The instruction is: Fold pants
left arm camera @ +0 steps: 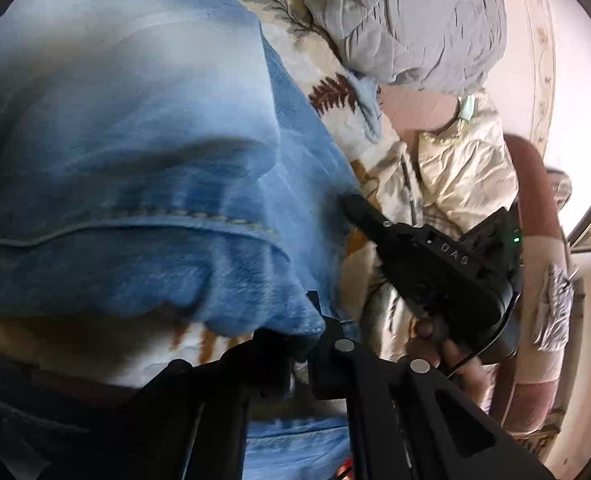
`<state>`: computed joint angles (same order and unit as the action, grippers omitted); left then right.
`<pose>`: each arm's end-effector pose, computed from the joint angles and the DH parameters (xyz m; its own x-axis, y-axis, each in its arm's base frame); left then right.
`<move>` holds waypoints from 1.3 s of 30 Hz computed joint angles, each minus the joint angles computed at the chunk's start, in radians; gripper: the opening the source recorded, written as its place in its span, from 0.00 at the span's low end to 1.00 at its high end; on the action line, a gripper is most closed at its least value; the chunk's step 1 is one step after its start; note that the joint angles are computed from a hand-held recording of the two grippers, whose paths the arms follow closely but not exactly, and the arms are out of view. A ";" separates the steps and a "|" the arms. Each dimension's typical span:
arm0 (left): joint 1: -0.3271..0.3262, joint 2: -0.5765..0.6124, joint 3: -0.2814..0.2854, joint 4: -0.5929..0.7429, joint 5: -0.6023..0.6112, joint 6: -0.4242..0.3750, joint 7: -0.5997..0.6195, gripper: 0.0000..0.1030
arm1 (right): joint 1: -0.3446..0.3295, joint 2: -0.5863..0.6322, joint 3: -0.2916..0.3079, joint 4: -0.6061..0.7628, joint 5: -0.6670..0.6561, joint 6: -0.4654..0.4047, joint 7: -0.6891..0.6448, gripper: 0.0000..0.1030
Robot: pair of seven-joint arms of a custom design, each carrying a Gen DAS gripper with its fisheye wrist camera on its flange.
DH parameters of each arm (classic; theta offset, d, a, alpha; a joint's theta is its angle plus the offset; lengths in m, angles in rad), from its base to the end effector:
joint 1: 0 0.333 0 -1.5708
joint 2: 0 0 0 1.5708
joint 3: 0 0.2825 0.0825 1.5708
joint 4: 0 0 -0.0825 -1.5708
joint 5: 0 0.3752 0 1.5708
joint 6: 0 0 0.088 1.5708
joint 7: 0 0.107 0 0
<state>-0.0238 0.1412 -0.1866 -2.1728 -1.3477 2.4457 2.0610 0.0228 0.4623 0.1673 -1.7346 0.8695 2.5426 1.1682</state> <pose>0.5431 -0.1165 0.3154 0.1882 -0.5786 0.7936 -0.9259 -0.3741 -0.0531 0.6603 0.1063 0.3247 0.0314 -0.8057 -0.5915 -0.9286 0.1954 -0.3155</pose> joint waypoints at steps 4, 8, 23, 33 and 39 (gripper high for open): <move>0.001 -0.026 0.004 -0.028 -0.013 -0.002 0.004 0.05 | 0.010 -0.045 -0.020 -0.058 -0.015 0.096 0.046 0.04; -0.004 -0.030 0.009 -0.031 -0.007 0.000 -0.002 0.05 | 0.002 -0.024 -0.042 -0.014 -0.072 -0.007 0.123 0.28; 0.004 -0.019 0.010 -0.032 -0.029 -0.024 0.003 0.05 | 0.030 0.075 0.010 0.089 -0.094 0.044 0.054 0.16; -0.045 -0.062 -0.012 -0.020 -0.149 -0.040 0.074 0.05 | -0.011 -0.067 0.029 -0.040 -0.020 0.129 -0.090 0.15; -0.084 0.022 -0.041 0.051 -0.241 -0.058 0.072 0.05 | 0.033 -0.161 -0.069 -0.080 -0.175 0.141 -0.016 0.15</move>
